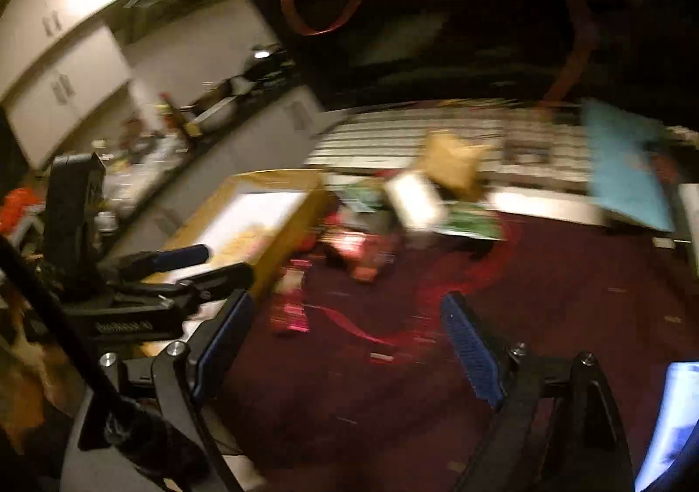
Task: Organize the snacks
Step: 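Grasp the red candy packet with the left tool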
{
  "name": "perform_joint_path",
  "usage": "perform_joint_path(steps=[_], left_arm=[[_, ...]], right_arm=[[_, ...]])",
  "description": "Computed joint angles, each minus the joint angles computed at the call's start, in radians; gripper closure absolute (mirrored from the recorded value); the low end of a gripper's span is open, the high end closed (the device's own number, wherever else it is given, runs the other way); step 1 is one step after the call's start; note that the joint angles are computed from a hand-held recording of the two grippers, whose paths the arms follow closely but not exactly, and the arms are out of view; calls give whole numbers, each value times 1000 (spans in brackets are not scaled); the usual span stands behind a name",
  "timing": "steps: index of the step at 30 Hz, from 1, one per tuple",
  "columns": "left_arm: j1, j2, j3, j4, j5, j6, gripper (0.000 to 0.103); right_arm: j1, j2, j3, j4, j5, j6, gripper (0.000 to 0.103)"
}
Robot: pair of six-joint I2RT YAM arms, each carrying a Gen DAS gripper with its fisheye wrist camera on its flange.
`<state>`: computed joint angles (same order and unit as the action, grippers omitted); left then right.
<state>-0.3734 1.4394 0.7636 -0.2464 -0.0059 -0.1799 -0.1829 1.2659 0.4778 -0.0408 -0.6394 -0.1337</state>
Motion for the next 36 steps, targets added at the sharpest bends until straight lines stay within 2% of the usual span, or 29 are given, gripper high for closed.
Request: perform_joint_path(steps=[2, 4, 6, 8, 10, 15, 19, 22, 25, 28, 29, 30, 32, 34, 36], left_arm=[[-13, 66, 45, -6, -2, 10, 17], [-7, 149, 110, -21, 20, -4, 20], [6, 211, 169, -48, 36, -19, 27], [-1, 274, 225, -55, 26, -27, 27], [-12, 334, 278, -68, -8, -38, 27], [-16, 455, 369, -99, -12, -60, 29], [-28, 508, 399, -101, -40, -57, 33], [-24, 519, 407, -99, -34, -60, 44], [-19, 494, 382, -80, -15, -43, 52], [-17, 472, 354, -71, -3, -28, 53], [-16, 460, 338, -69, 2, -25, 54], [-16, 444, 320, -62, 8, -25, 54], [-9, 394, 271, -45, 29, -28, 54], [2, 330, 227, -35, 60, -33, 54], [25, 245, 170, -32, 105, -46, 54]], right_arm=[[-36, 35, 8, 19, 50, -8, 18], [-77, 122, 43, 35, 38, -3, 25], [-91, 235, 107, 56, 22, 19, 30], [-79, 322, 172, 67, 41, 48, 36], [-65, 364, 214, 64, 57, 67, 37], [-42, 367, 212, 61, 199, 74, 38], [-79, 312, 139, 81, 250, 91, 38], [-94, 256, 85, 31, 286, 49, 38], [-67, 182, 57, -68, 240, -8, 39], [-100, 91, 77, -277, -31, -93, 41], [-93, 45, 90, -320, -75, -93, 41], [-67, -20, 96, -319, -65, -68, 41], [-3, -53, 132, -252, -14, -26, 40], [43, 20, 187, -174, 54, 25, 39], [56, 142, 269, -116, 49, 51, 39]])
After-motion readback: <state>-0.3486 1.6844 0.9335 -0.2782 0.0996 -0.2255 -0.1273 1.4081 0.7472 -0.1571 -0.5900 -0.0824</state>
